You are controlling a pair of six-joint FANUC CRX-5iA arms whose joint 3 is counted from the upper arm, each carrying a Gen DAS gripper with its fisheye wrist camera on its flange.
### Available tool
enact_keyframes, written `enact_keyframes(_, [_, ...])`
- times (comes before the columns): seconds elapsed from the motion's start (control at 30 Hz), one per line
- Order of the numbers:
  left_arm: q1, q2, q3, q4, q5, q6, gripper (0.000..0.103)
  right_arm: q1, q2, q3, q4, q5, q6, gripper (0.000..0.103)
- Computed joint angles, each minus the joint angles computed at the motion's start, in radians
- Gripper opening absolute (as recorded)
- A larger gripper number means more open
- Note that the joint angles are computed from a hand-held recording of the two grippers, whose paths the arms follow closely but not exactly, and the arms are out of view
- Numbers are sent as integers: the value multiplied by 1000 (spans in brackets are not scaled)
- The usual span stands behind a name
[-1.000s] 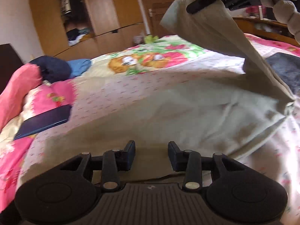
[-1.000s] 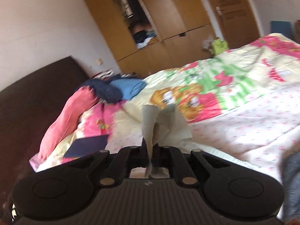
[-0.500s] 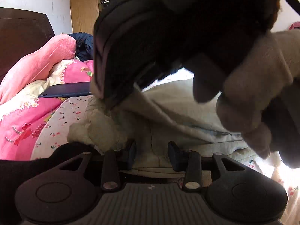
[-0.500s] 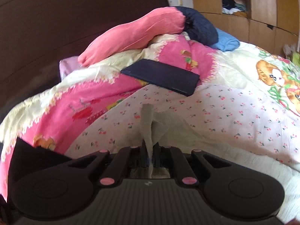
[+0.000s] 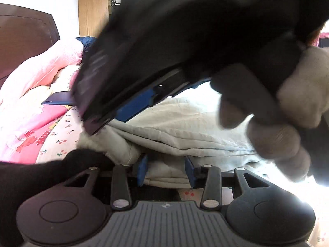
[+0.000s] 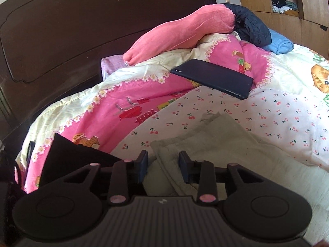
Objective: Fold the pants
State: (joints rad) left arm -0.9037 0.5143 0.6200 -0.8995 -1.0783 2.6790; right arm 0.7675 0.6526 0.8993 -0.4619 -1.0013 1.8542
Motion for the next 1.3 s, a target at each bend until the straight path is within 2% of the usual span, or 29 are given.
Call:
enact_keyframes(0.07, [-9,-17,-11,1,-5,13,57,-40,-36,-33,-81,10,-4,35])
enact_keyframes(0.13, [-27,-26,0,-17,-44,24,57,-72,-81,-92,-125,52,-10,35])
enact_keyframes(0.27, [-80,-24,53,-138,-125,47,58,-82,-164,-240,38,168,-168,36])
enact_keyframes(0.3, [-86,-15,77,-162,-138,35,61,-90,-185,-284,97,193,-234,36])
enact_keyframes(0.4, [-74,19,127,-188,-109,-15,63,-137,-239,-388,187,234,-411,36])
enact_keyframes(0.53, [-10,101,224,-72,-43,-170,63,-181,-313,-548,370,306,-643,37])
enact_keyframes(0.6, [32,151,287,47,-63,-274,63,-206,-331,-598,419,313,-707,38])
enact_keyframes(0.63, [54,193,341,141,-110,-343,63,-221,-333,-610,420,309,-729,38])
enact_keyframes(0.67, [69,220,368,197,-146,-381,64,-244,-326,-598,371,287,-718,38])
enact_keyframes(0.73, [44,230,358,175,-157,-376,64,-309,-291,-527,177,203,-631,38])
enact_keyframes(0.8, [44,264,432,188,-206,-416,64,-386,-258,-470,-65,137,-524,38])
enact_keyframes(0.9, [53,301,511,205,-254,-443,64,-458,-213,-418,-293,80,-412,38])
enact_keyframes(1.0, [38,316,550,154,-264,-461,64,-515,-180,-383,-452,20,-317,43])
enact_keyframes(1.07, [38,326,573,145,-258,-476,64,-540,-166,-371,-512,-15,-253,44])
enact_keyframes(1.13, [46,370,642,157,-283,-529,64,-558,-144,-359,-571,-31,-221,44])
enact_keyframes(1.2, [54,435,747,175,-331,-592,64,-564,-114,-344,-630,-31,-250,43])
enact_keyframes(1.27, [58,491,839,186,-372,-637,64,-572,-75,-311,-709,-64,-261,27])
enact_keyframes(1.3, [58,512,878,186,-390,-652,64,-568,-65,-302,-720,-72,-267,15])
